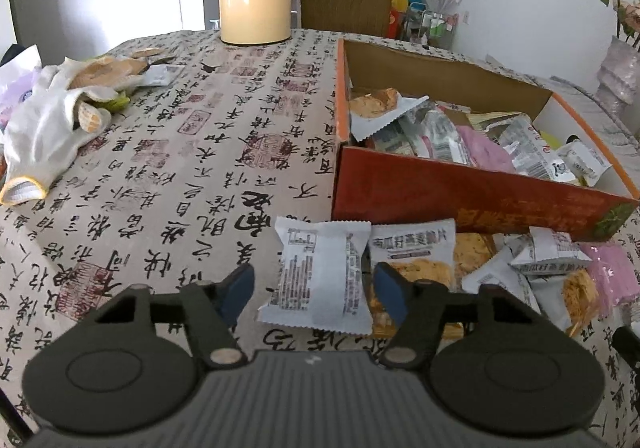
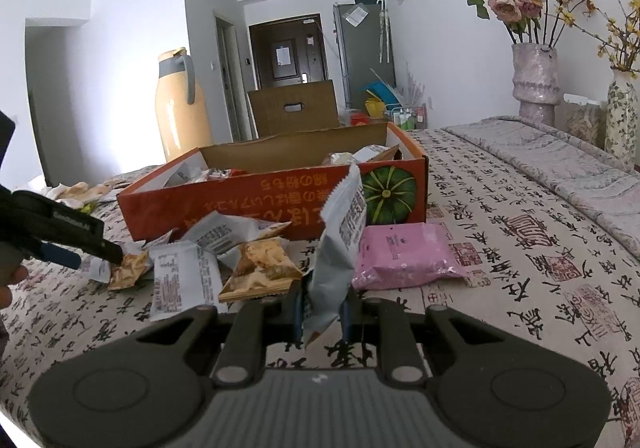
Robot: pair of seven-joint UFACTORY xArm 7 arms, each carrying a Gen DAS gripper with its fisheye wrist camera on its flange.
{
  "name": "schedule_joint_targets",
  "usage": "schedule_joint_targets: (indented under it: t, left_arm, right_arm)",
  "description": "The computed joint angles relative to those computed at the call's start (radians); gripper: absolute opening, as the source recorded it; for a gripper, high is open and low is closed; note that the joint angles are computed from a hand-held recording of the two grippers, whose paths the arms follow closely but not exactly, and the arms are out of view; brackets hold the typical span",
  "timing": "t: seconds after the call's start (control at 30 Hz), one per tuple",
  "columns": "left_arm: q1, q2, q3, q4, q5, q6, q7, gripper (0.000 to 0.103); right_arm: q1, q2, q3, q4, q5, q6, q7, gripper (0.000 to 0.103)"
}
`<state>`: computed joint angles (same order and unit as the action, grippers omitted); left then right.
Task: Organize snacks
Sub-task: 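Grasp the white paper packet with the left tool, then carry the white packet over the box with the left tool while the right tool carries its packet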
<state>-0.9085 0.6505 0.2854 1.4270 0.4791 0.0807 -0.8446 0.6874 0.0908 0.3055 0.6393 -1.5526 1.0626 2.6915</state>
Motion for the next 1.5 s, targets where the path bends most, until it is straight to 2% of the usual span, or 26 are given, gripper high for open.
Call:
schedule_joint_targets:
  t: [0.13,0.2,0.3,0.53,0.73,1.1,1.5]
  left_arm:
    - [0.032,0.002,-0.034,0.003,-0.02,-0.013,0.025,0.049]
    - [0.059,0.002,-0.064,0.001,-0.044,-0.024,0.047,0.046]
    - [0.056,-0.002,-0.06,-0.013,-0.068,-0.048,0.066,0.044]
    - [0.026,-0.018,-0.031,-0.05,-0.128,-0.076,0.109,0.043]
    - [-0.033,-0.031,0.033,-0.086,-0.163,-0.111,0.132,0.043]
    - [-0.116,-0.061,0.104,-0.137,-0.277,-0.184,0.227,0.043]
    - [-0.196,-0.06,0.151,-0.097,-0.416,-0.222,0.361,0.043]
  right_arm:
    - [-0.007,0.005,-0.006,0.001,-0.015,-0.011,0.006,0.017]
    - [-0.011,0.01,-0.009,0.004,-0.02,-0.019,0.008,0.017]
    - [-0.013,0.014,-0.011,0.005,-0.02,-0.026,0.006,0.017]
    - [-0.012,0.01,-0.01,0.001,-0.009,-0.019,0.007,0.017]
    - [-0.011,0.008,-0.009,-0.002,-0.009,-0.016,0.008,0.017]
    - [-0.01,0.002,-0.011,0.017,-0.014,0.009,-0.035,0.017]
    - [-0.061,-0.055,-0.025,0.042,-0.102,0.048,-0.115,0.017]
